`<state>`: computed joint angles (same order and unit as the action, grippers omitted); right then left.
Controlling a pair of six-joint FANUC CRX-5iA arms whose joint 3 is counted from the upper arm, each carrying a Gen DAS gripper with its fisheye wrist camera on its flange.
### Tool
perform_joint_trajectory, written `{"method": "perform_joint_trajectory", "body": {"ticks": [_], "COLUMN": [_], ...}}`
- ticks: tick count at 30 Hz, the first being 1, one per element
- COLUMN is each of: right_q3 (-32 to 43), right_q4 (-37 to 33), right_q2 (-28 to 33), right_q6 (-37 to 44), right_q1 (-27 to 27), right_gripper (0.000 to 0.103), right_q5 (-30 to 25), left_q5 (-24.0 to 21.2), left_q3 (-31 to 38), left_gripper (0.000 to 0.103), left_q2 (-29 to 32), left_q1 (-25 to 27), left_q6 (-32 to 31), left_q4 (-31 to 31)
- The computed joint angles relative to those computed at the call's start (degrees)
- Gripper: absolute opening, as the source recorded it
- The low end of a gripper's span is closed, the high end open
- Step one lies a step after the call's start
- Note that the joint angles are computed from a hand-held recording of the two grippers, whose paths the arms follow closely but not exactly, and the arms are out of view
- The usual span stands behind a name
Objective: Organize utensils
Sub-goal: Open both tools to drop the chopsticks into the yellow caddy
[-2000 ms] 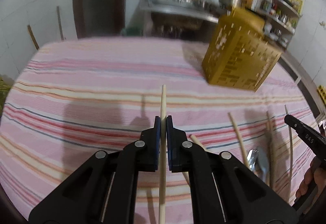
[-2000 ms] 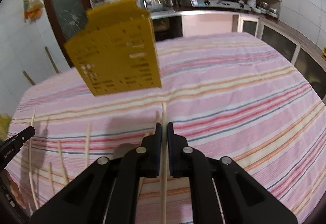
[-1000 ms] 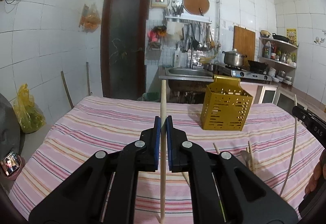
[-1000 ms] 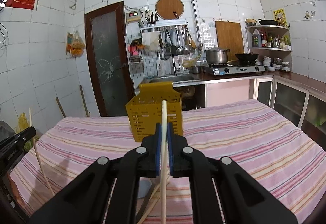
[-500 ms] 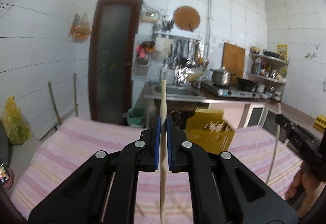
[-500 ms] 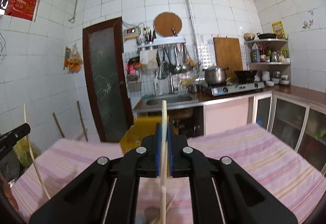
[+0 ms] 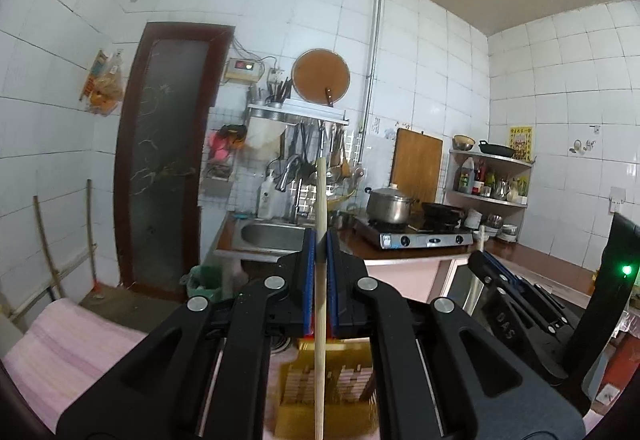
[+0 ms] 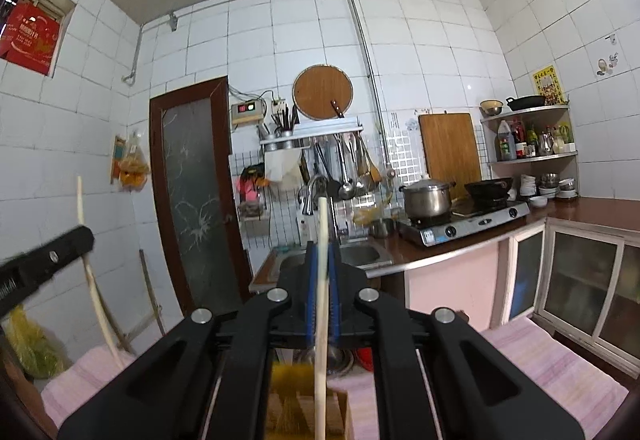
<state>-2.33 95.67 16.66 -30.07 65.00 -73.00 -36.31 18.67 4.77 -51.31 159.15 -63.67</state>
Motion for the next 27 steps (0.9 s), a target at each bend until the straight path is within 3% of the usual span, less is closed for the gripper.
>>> {"method": "perform_joint_trajectory", "body": {"ticks": [7, 11, 17, 18, 20, 21, 22, 23, 25, 27], "right_q3": [2.36, 0.58, -1.29, -1.35, -0.96, -0.68, -0.57, -0.50, -0.79, -0.61], "right_q4": [5.62, 4.50, -1.92, -2.93, -6.19, -7.42, -9.32, -10.21, -11.77, -13.94], "right_q2": [4.43, 5.58, 4.70, 4.44, 3.65, 3.36, 2.56, 2.14, 0.97, 0.16], "right_q6": [-3.60, -5.35, -1.18, 0.15, 3.03, 3.79, 4.66, 5.11, 6.01, 7.79], "right_q1": [-6.70, -7.94, -6.39, -5.96, -4.59, -4.16, -3.28, -2.76, -0.85, 0.85], "right_gripper": [0.006, 0.006, 0.006, 0.007, 0.007, 0.008, 0.017, 0.039, 0.061, 0.062], "right_q5": [4.05, 5.98, 8.79, 8.77, 7.86, 7.55, 6.70, 6.06, 2.76, 0.70], "left_q5": [1.97, 3.30, 5.24, 4.32, 2.88, 2.07, 0.75, -0.76, -3.82, -7.18], "left_q3": [6.25, 5.47, 3.23, 3.23, 2.78, 2.26, 1.87, 1.42, 0.60, -1.09], "left_gripper": [0.004, 0.004, 0.005, 0.009, 0.035, 0.054, 0.065, 0.067, 0.081, 0.089], "left_q2": [9.22, 11.88, 11.84, 11.44, 10.05, 8.95, 7.77, 6.55, 4.39, 1.61], "left_q1": [3.24, 5.64, 9.17, 9.05, 9.43, 8.88, 7.93, 6.88, 5.56, 3.65], "left_q6": [0.51, 1.95, -3.66, -4.12, -7.19, -5.93, -4.34, -3.40, -4.69, -4.53], "left_q4": [-1.18, 1.72, 11.00, 11.28, 14.46, 13.41, 11.49, 9.63, 8.93, 6.85]}}
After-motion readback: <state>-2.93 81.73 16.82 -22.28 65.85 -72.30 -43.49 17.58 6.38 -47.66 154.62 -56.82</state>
